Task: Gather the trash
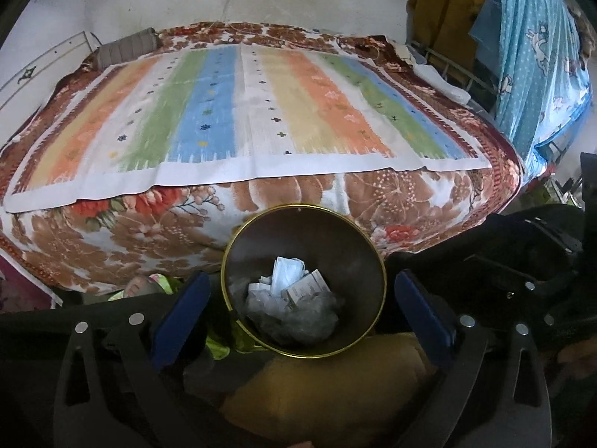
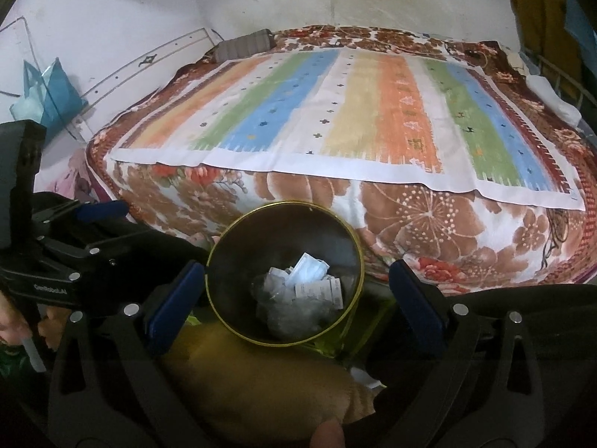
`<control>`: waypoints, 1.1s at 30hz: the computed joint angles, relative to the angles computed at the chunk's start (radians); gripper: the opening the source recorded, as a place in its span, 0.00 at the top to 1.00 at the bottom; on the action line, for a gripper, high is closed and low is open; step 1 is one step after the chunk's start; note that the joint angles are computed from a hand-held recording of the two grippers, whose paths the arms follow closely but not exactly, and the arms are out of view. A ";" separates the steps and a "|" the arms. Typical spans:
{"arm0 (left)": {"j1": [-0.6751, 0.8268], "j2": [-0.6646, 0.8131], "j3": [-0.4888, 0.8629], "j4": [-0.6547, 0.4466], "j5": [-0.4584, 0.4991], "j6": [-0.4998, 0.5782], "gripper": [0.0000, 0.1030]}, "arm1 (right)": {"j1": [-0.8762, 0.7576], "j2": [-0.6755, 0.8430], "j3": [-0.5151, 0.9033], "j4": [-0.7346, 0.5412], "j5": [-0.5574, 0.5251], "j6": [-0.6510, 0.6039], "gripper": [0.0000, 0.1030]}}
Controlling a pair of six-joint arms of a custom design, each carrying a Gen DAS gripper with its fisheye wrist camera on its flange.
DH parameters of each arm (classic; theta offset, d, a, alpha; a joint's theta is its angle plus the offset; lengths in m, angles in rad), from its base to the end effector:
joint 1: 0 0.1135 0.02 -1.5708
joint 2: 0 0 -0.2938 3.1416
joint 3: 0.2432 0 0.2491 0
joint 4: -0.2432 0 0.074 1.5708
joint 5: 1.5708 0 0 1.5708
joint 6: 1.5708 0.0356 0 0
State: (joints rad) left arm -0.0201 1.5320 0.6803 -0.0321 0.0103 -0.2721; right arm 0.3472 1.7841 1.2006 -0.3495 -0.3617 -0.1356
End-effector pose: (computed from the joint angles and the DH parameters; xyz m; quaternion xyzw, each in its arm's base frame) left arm 0.2824 -0.0060 0.1799 -0.1166 0.9343 -0.0538 0.3325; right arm 0.3539 0.1415 0.2313 -0.2781 0.8935 0.2024 0.2886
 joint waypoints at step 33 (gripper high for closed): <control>0.037 0.039 0.014 -0.017 0.039 -0.017 0.06 | 0.004 0.016 0.017 -0.043 -0.040 0.009 0.08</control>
State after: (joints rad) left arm 0.0167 1.5711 0.6938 -0.0495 0.0496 -0.2889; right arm 0.3515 1.8001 1.2172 -0.3923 -0.4020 -0.1261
